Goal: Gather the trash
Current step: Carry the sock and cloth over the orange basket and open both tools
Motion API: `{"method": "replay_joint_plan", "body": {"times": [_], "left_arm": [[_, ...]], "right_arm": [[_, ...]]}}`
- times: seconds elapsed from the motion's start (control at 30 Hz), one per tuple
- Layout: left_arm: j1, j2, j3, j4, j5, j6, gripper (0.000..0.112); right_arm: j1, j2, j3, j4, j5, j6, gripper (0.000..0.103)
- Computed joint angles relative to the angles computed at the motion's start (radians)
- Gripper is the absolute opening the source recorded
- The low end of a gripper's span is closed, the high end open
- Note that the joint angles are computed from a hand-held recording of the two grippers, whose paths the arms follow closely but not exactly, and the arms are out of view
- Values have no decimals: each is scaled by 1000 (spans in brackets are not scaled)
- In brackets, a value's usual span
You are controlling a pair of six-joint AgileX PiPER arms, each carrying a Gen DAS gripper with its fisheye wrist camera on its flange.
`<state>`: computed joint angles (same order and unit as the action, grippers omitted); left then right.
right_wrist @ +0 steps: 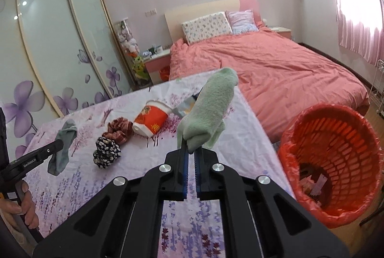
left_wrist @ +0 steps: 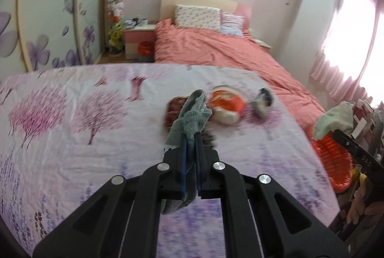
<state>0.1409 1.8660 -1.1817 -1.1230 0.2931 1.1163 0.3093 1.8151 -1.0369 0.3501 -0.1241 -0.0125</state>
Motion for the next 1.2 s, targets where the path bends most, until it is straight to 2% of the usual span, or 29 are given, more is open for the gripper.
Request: {"method": "replay_joint_plan", "body": {"times": [0.1, 0.27, 0.5, 0.6, 1.0, 1.2], "left_arm": [[-54, -36, 12, 5, 5, -23, 7], [-169, -69, 4, 48, 1, -105, 7], [-322, -55, -43, 59, 15, -170, 7], [-395, -30, -81, 88, 19, -212, 7], [-611, 223, -419, 278, 93, -466, 7], [-670, 393, -661, 420, 172, -619, 7]], "right_arm": [[-24, -50, 51, -123, -21, 118, 5], [-65, -118, 118, -212, -46, 190, 5], [-187, -203, 214, -523, -77, 478, 5], [-248, -221, 241, -609, -88, 555, 5], [-486, -179, 258, -975, -146, 856, 5], [-577, -106, 215, -1136, -180, 986, 5]]}}
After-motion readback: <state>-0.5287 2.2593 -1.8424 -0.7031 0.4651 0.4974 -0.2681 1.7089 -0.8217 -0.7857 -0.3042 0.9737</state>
